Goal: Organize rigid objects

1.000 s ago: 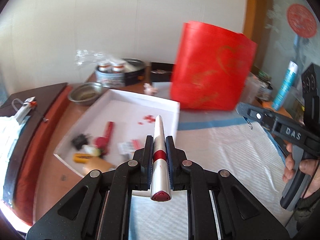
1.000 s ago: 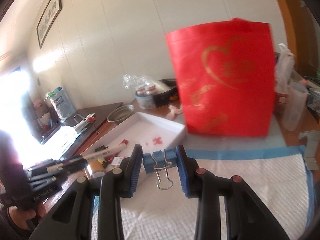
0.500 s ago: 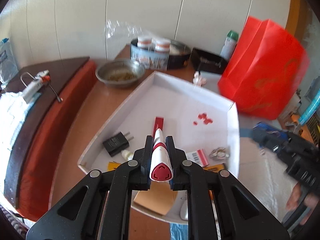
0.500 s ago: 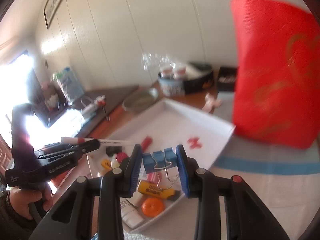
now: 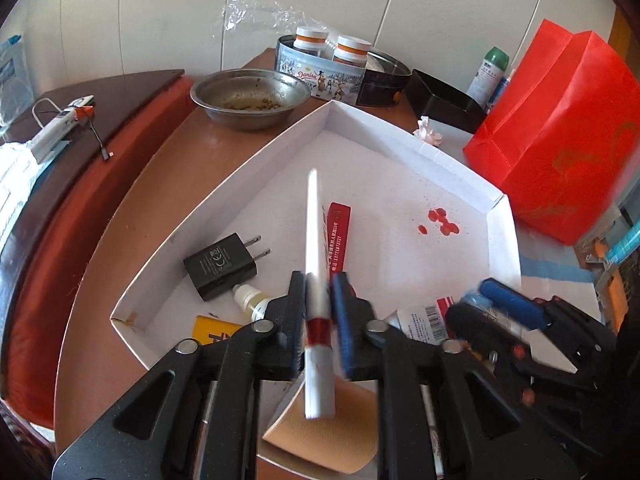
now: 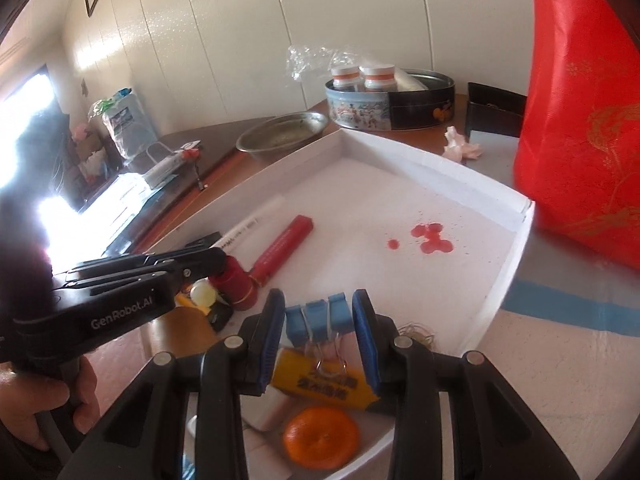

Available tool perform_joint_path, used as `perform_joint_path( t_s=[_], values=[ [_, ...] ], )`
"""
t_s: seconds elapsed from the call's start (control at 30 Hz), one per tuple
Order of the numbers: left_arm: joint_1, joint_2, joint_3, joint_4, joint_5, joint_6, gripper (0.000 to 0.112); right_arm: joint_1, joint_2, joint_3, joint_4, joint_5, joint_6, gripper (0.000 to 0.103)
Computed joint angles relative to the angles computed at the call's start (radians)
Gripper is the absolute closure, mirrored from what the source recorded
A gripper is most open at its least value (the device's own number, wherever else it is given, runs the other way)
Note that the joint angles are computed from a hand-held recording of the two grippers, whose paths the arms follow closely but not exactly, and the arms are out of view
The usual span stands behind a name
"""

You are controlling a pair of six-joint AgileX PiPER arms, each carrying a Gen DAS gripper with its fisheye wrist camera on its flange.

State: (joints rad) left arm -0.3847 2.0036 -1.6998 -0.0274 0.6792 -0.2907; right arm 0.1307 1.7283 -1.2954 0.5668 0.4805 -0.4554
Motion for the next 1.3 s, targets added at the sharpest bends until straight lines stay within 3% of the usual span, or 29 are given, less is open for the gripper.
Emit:
perform_joint_path(
  t_s=[0.07, 0.1, 0.23, 0.27, 0.3, 0.67, 1.03, 1.13, 1.3],
  values=[
    [-0.009, -0.002, 0.001, 0.041, -0.004, -0.059, 0.017, -0.005, -0.003, 0.011, -0.012, -0.020, 0.018, 0.014],
    [-0.012, -0.010, 0.012, 0.059, -0.019, -0.083, 0.009, -0.008, -0.012, 0.026, -0.007, -0.038, 0.014, 0.013],
    [-0.043, -0.040, 0.031, 0.189, -0.027, -0.189, 0.009, -0.023, -0.046, 0.058, 0.036, -0.059, -0.025, 0.011],
    [-0.051, -0.051, 0.038, 0.215, -0.031, -0.212, 0.009, -0.021, -0.059, 0.068, 0.027, -0.071, -0.017, 0.001],
    [-0.060, -0.065, 0.048, 0.245, -0.034, -0.238, 0.009, -0.018, -0.079, 0.085, 0.018, -0.086, -0.010, 0.000],
    [-0.135, -0.211, 0.137, 0.418, -0.031, -0.394, 0.009, -0.044, -0.236, 0.185, 0.102, -0.105, -0.033, 0.000],
    [-0.248, -0.335, 0.176, 0.553, 0.046, -0.482, 0.009, -0.063, -0.415, 0.294, 0.137, -0.124, -0.050, 0.000],
    [-0.302, -0.341, 0.150, 0.618, 0.122, -0.525, 0.009, -0.065, -0.466, 0.320, 0.049, -0.136, 0.028, 0.000],
    [-0.438, -0.358, 0.122, 0.812, 0.279, -0.683, 0.009, -0.064, -0.568, 0.345, -0.316, -0.126, 0.367, 0.000]
  ],
)
